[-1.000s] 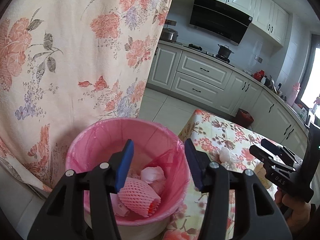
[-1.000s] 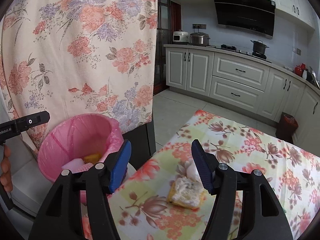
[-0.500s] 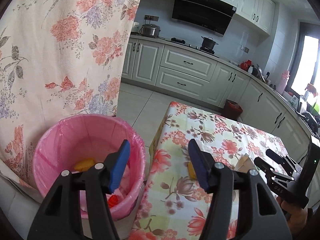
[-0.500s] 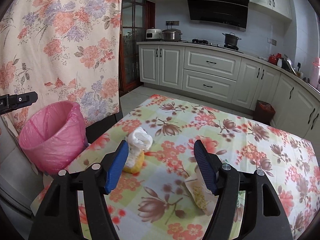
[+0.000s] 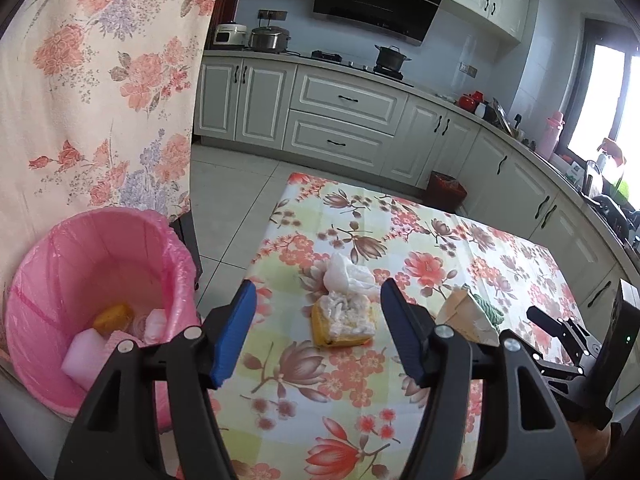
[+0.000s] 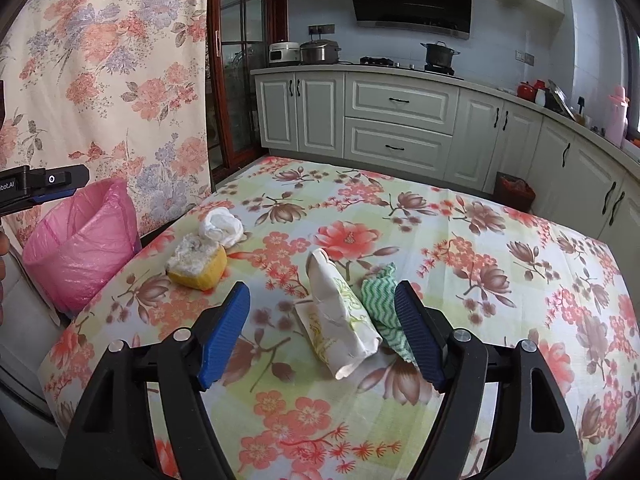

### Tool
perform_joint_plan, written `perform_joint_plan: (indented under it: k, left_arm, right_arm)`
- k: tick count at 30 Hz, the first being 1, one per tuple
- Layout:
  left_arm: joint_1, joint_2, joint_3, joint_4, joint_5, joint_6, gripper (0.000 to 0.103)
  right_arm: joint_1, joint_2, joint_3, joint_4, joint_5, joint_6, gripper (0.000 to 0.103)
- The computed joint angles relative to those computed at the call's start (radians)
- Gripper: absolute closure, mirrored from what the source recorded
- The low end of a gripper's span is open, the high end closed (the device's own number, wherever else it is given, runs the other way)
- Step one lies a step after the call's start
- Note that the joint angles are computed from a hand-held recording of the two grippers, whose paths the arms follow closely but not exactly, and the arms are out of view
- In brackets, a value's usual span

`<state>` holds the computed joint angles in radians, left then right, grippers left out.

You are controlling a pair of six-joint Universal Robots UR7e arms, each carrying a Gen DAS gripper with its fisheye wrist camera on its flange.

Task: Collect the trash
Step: 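Move both open tools back over the table, then grasp the white paper bag with the right tool while the left tool closes on the wrapped yellow foam block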

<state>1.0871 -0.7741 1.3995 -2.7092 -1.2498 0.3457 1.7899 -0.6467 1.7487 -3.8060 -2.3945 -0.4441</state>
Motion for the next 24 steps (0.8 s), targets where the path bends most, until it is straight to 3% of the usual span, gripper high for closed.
perform_joint_plan:
  k: [16,19,24]
  left_arm:
    - [-0.007,0.102,-0.041,0.056,0.024,-0.026,0.037]
    - [-0.002,0.125,-0.060,0.075,0.029,-0.025,0.037]
    - [0.003,0.160,-0.089,0.099,0.035,-0.025,0.035]
  right_arm:
    - [-0.061,-0.028,0.034,0.068,0.065,0.052,0.034]
    - [-0.069,-0.028,0.026,0.095,0.070,0.064,0.043]
    - [-0.073,-0.015,0.008,0.110,0.066,0.050,0.045]
